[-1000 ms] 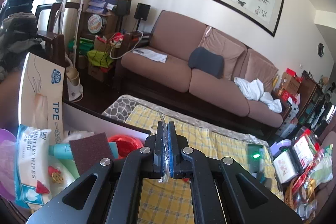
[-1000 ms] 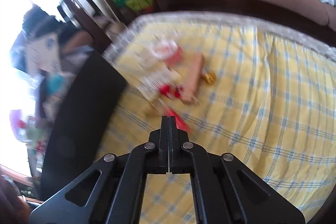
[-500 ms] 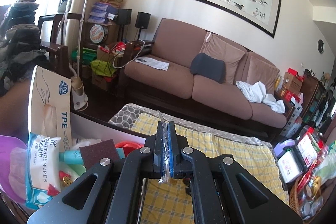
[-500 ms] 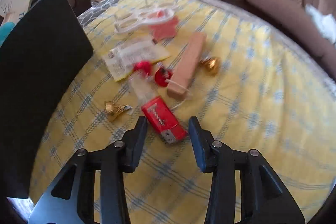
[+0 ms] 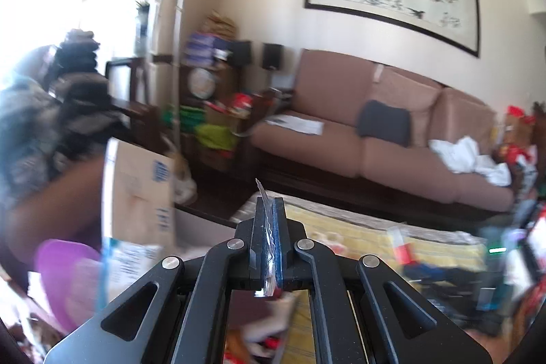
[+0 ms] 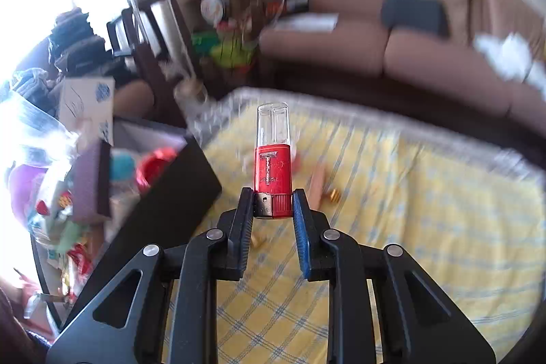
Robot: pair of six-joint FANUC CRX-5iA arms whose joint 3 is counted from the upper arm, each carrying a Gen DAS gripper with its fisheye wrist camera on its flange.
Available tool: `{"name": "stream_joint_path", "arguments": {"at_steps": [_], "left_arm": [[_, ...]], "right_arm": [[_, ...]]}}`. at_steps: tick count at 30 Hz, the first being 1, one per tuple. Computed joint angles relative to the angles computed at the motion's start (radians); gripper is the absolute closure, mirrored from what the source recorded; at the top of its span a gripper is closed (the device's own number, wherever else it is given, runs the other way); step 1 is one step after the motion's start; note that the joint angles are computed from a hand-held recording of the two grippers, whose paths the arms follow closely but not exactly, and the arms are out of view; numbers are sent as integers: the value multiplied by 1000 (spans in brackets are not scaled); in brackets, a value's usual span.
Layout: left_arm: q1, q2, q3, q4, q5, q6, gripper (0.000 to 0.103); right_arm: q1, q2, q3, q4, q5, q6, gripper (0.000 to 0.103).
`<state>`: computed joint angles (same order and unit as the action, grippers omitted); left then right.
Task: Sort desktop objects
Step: 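Carry the tube into the black box with the right gripper while the left drops the bag there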
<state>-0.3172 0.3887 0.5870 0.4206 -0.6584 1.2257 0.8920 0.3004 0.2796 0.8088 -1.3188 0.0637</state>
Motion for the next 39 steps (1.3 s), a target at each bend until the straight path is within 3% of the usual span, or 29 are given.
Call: {"name": "stream_joint_path", "arguments": {"at_steps": [3,8,12,14,17,22,28,36,38,39], "left_arm": [[-3,-23,15,-152,27,115,101],[-7,-44,70,-390,-6,326,101],[-7,-46,115,-513,-59,437,101],[-28,-33,178,-659,-124,556,101],[-30,-9,239,-749,-200,644,101],[9,19,284,-737,-264,662,101],[30,42,305,-697,-297,646,101],[26,76,366,-710,-361,663,100],[4,102,429,-783,-422,713,92],[-14,109,453,-841,-447,739,63]], "right_arm": [[51,33,66,97,-91,-17,82],[103,60,133,209,-91,-23,82],[101,88,195,173,4,35,82],[99,103,222,147,56,73,82],[93,135,271,96,146,144,82],[92,227,401,-1,195,277,82],[79,349,592,-135,158,423,82],[64,353,605,-256,161,496,82],[58,366,637,-292,139,516,79],[56,362,635,-298,134,519,73]]}}
